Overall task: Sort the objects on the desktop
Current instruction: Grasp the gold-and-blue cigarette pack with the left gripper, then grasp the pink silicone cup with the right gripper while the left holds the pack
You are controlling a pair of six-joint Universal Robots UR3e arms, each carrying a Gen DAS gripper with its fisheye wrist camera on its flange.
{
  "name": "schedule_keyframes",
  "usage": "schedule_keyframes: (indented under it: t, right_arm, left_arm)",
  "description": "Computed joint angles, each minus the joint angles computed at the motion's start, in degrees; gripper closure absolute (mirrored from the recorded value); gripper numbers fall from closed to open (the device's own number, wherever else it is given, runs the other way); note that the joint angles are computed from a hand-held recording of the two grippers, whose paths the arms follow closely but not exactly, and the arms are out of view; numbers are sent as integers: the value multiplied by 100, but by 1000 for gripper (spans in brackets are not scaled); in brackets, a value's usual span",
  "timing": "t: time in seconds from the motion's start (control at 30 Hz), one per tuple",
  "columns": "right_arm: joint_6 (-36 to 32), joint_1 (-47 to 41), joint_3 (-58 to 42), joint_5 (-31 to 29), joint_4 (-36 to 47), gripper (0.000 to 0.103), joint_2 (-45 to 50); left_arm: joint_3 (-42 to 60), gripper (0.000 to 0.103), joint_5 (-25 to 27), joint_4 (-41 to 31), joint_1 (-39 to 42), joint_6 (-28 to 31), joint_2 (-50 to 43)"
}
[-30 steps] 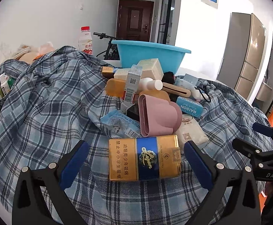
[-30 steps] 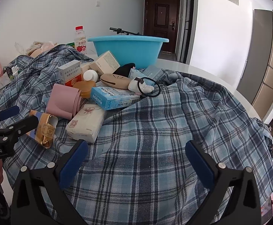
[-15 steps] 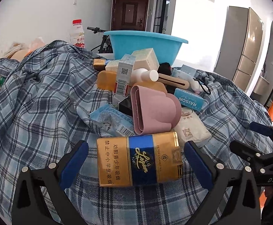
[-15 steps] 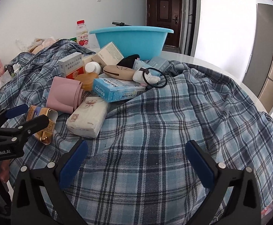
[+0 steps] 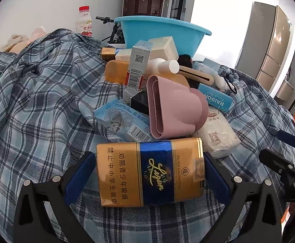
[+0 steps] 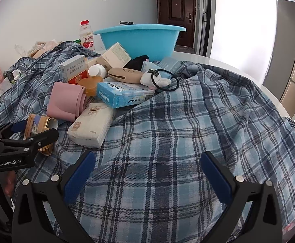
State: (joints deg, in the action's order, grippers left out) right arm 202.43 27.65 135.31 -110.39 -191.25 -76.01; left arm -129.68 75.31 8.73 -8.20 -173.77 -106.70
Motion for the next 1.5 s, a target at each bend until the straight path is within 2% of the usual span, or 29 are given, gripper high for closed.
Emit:
schedule_keyframes:
  t: [0.1, 0.17, 0.2, 0.33, 0.47, 0.7, 0.77, 0.87, 0.97, 1.2, 1.37, 1.5]
  right_arm:
    - [2, -11, -22, -9, 38, 0, 0]
    - [-16, -28, -21, 0, 110, 0, -53]
    - [-23, -35, -24, -5, 177, 0, -93]
    - [-51, -59, 57, -15, 157, 0, -260]
    - [-206, -290, 191, 325, 64, 0, -465]
    - [-341, -458, 134, 544, 199, 0, -629]
    - [-362, -525, 76, 723, 209, 0, -635]
    - [-329, -759, -72, 1382, 210, 0, -590]
    - [-264, -898, -423, 2048, 211, 0, -342]
    - [-231, -719, -1982, 2784, 612, 0, 733]
    - [-91, -614, -2843, 2872, 986, 0, 1383]
    - [43, -714, -3132, 3145, 1135, 0, 1672]
  left_arm:
    - [-66, 0, 76, 191, -12, -43, -24]
    - [57, 15, 499, -35, -187, -80, 4]
    - [89, 15, 581, -158, -219, -50, 47]
    - [-65, 15, 302, -329, -48, 136, 349]
    - [-168, 15, 122, -415, 63, 170, 668]
    - [20, 15, 140, -745, 136, 147, 787]
    - [77, 15, 126, -836, 171, 102, 781]
    - [128, 15, 185, -789, 210, 87, 753]
    - [88, 15, 272, -665, 312, 107, 798]
    - [-48, 15, 113, -849, 836, 348, 1086]
    - [-178, 15, -65, -902, 1129, 461, 1259]
    - [-189, 15, -152, -916, 1220, 547, 1248]
